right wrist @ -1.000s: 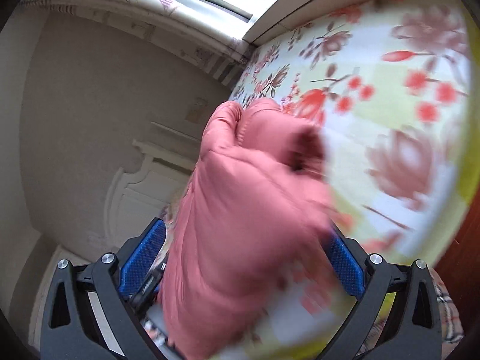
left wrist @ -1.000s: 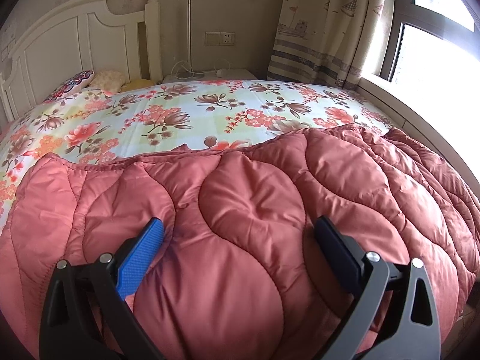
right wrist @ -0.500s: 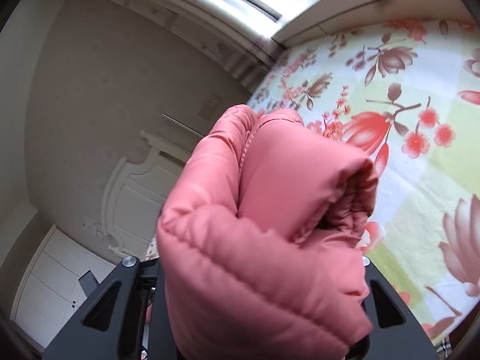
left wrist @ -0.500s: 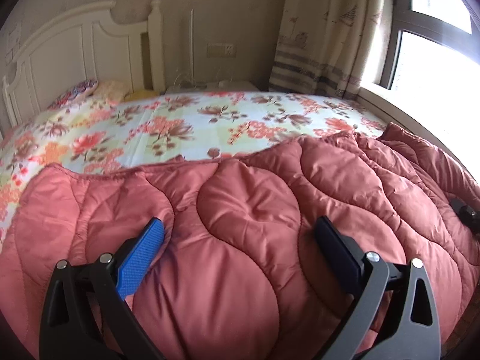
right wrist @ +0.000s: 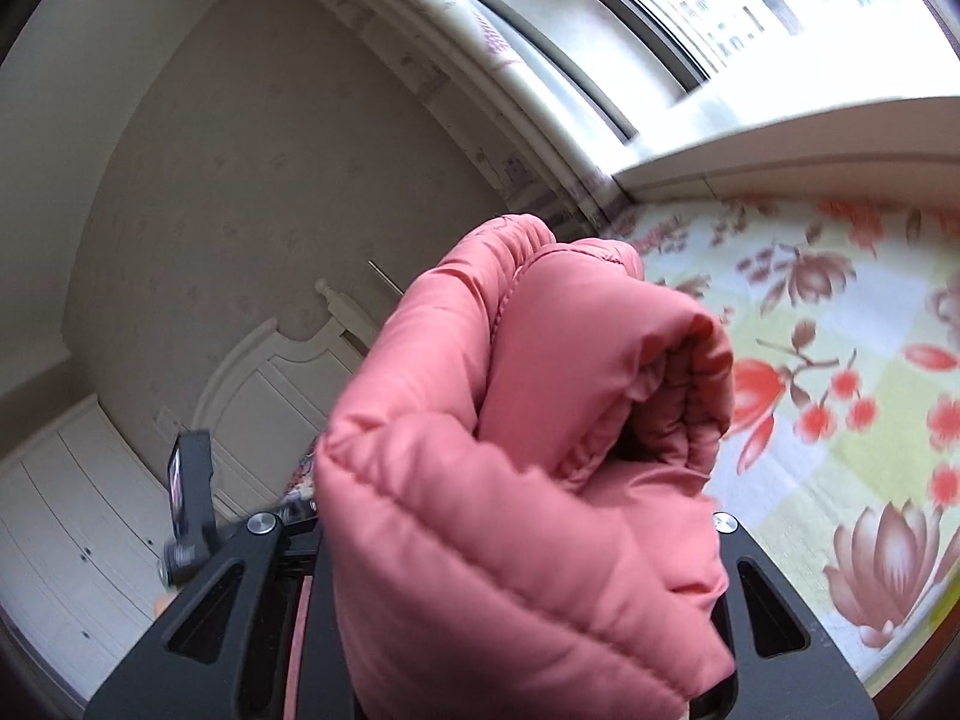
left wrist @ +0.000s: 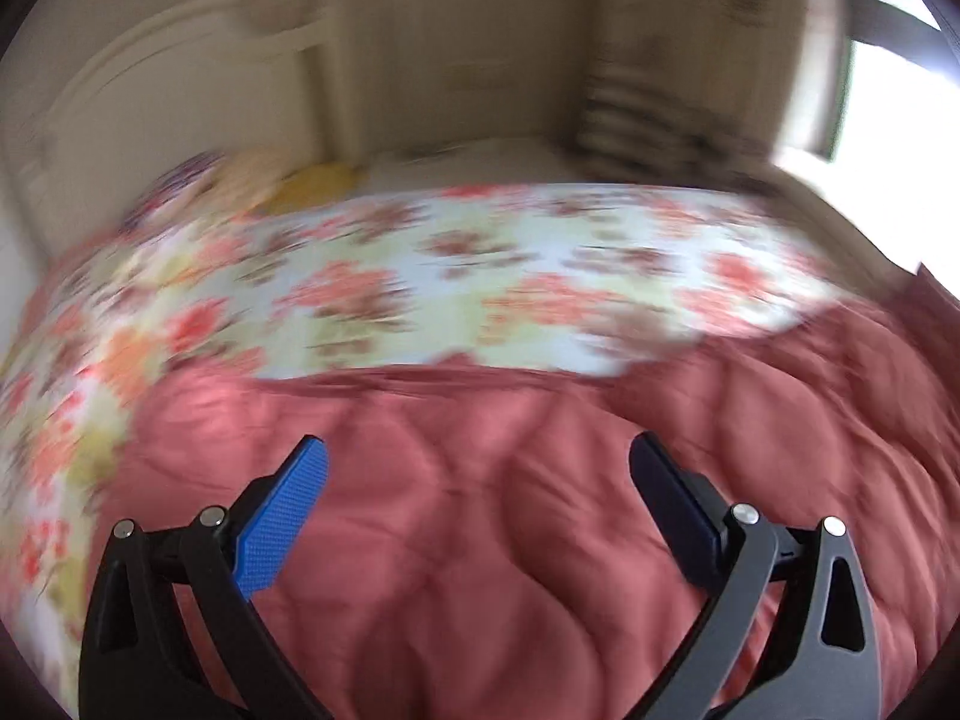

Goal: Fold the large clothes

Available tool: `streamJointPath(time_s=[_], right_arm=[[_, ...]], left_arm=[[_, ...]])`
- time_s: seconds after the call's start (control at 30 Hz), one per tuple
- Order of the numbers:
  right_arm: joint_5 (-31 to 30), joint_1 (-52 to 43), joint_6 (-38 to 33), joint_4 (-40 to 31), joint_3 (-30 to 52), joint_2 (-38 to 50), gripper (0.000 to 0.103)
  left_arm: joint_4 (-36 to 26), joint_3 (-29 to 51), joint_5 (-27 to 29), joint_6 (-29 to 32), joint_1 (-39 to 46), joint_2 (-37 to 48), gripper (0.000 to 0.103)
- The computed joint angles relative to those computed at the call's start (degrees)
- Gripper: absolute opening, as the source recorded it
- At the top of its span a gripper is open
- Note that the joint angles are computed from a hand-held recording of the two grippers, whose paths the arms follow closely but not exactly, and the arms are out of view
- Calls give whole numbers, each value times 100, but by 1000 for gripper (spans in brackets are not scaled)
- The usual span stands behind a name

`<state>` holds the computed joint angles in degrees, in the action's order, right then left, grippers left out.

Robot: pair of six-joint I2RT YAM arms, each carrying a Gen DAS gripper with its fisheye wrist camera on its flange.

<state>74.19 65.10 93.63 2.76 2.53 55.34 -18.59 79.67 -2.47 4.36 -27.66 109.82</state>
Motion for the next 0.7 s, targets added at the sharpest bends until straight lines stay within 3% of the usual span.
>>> streamJointPath(time_s=[0.1,0.2,0.37,0.43,0.47,0.53,0.63,0.67,0.7], right_arm=[[-54,-261,-1123,675,147,277,36],[178,-92,-1453,156,646,536,36],[350,63,-1280,-516,987,605,36],[369,110,-1061,-837,1091,633,36],[221,-114,-1778,-117,863,422,36],[234,-112,-1676,-292,924,456,36],[232,-101,-1361,-691,1006,435,36],[309,74,-749,-1205,1208,710,36],[294,57,-733,-1201,1224,733,36]], left_arm=[[-400,770,-775,212,-227,1046,100],[15,535,-983,475,-365,948,99],[182,352,-289,432,-75,846,99],[320,201,-352,438,-107,785,99],[392,146,-432,457,-147,762,99],[332,134,-376,492,-151,705,96],[348,-230,107,615,86,27,95],[474,-516,171,642,185,-380,95],[568,-796,279,671,300,-796,95]])
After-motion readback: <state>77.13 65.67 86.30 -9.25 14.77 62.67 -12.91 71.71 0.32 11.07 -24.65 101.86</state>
